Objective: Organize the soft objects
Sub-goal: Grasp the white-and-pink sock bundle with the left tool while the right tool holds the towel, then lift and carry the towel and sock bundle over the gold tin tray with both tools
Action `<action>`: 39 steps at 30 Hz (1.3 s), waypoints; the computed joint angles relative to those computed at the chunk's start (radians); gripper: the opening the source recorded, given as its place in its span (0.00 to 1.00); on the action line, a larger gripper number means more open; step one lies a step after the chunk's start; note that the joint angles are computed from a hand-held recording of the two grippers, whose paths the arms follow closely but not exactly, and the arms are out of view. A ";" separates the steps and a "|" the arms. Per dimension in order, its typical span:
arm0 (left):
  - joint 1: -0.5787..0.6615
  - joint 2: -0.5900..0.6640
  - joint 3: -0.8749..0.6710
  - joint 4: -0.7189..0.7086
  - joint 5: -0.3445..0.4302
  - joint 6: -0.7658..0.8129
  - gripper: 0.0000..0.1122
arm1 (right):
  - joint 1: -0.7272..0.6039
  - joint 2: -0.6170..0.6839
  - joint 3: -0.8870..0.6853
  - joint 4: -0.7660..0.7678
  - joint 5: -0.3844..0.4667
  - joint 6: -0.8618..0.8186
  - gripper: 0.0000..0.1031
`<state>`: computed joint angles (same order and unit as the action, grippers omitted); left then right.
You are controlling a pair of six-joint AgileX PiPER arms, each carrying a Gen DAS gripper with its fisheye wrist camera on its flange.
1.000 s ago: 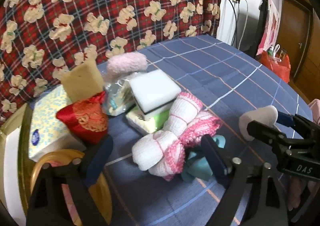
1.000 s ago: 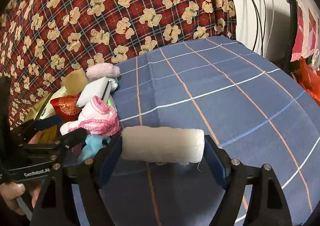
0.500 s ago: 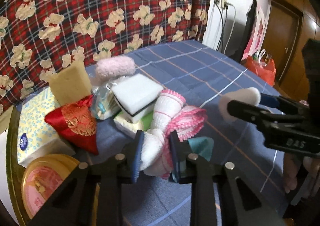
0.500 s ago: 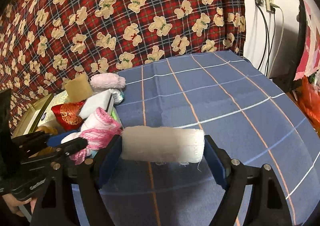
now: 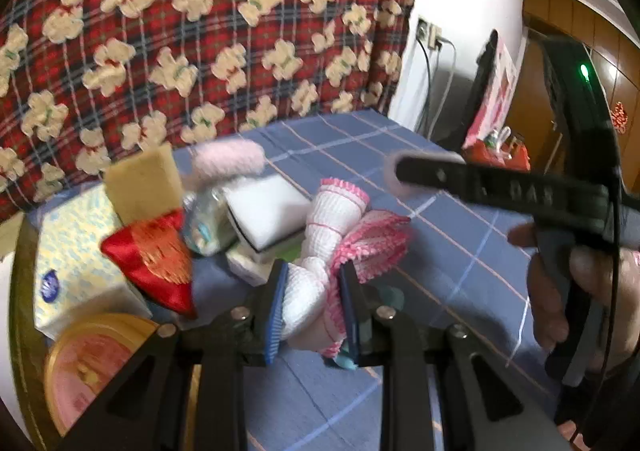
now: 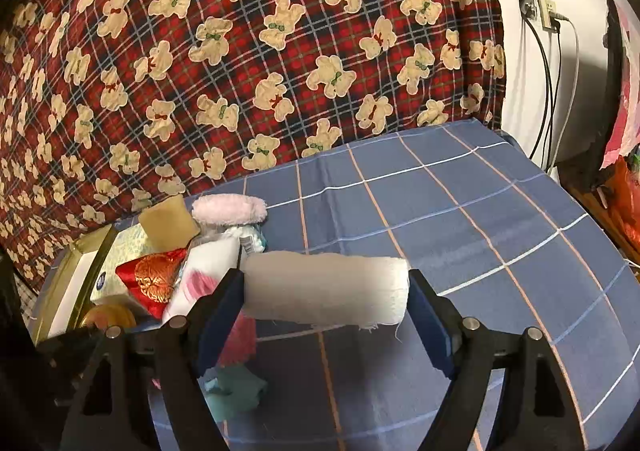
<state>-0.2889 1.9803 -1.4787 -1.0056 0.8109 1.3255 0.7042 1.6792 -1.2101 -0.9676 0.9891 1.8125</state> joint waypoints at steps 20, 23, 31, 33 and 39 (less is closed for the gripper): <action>0.072 -0.042 0.012 -0.290 -0.171 0.192 0.22 | -0.039 0.108 -0.179 -0.114 0.020 -0.032 0.79; 0.080 -0.026 -0.011 -0.320 -0.222 0.210 0.21 | -0.053 0.158 -0.233 -0.165 -0.009 -0.018 0.79; 0.102 -0.059 0.059 -0.566 -0.300 0.449 0.22 | -0.072 0.232 -0.301 -0.278 -0.064 0.077 0.79; 0.113 -0.068 0.066 -0.600 -0.298 0.473 0.21 | -0.077 0.241 -0.326 -0.287 -0.069 0.072 0.80; 0.145 -0.057 0.024 -0.582 -0.304 0.422 0.22 | -0.087 0.309 -0.471 -0.301 -0.085 -0.014 0.80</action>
